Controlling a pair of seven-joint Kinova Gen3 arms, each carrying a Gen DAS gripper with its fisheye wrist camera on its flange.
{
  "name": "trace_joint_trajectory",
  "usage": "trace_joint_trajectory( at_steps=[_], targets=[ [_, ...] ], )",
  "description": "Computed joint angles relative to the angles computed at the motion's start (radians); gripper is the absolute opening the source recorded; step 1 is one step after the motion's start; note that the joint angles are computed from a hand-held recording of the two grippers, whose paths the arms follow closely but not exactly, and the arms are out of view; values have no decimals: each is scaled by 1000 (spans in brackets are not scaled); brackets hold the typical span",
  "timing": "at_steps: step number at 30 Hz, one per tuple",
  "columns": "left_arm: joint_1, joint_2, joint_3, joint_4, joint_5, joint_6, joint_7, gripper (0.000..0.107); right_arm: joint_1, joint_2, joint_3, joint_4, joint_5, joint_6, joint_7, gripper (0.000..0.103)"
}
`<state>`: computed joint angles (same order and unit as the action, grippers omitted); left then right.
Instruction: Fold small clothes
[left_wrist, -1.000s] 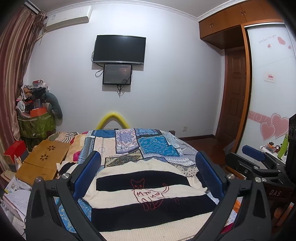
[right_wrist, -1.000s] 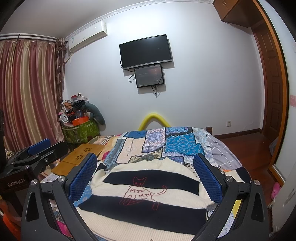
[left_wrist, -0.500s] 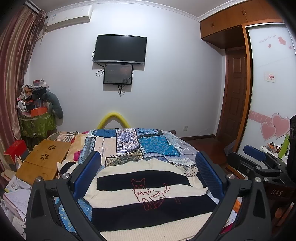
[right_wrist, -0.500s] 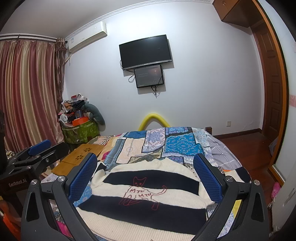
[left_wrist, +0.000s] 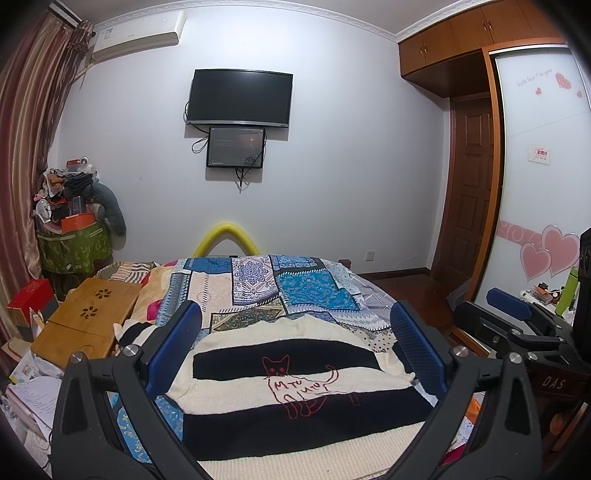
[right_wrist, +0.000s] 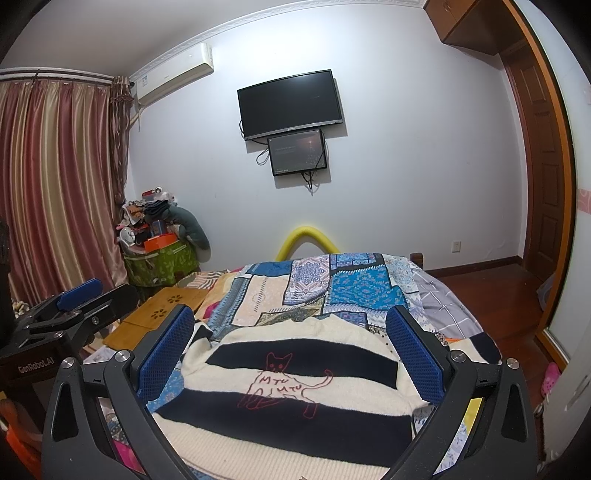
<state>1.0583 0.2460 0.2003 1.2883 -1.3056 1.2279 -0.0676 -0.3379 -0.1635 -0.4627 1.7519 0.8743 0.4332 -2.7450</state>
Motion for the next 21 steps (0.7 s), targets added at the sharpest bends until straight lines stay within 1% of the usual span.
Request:
trace_joint_trajectory(
  at_steps=[21],
  targets=[
    [-20,-11,4,13,17,-16,-5,103,-9,9,7,0,18,3,-11,103]
  ],
)
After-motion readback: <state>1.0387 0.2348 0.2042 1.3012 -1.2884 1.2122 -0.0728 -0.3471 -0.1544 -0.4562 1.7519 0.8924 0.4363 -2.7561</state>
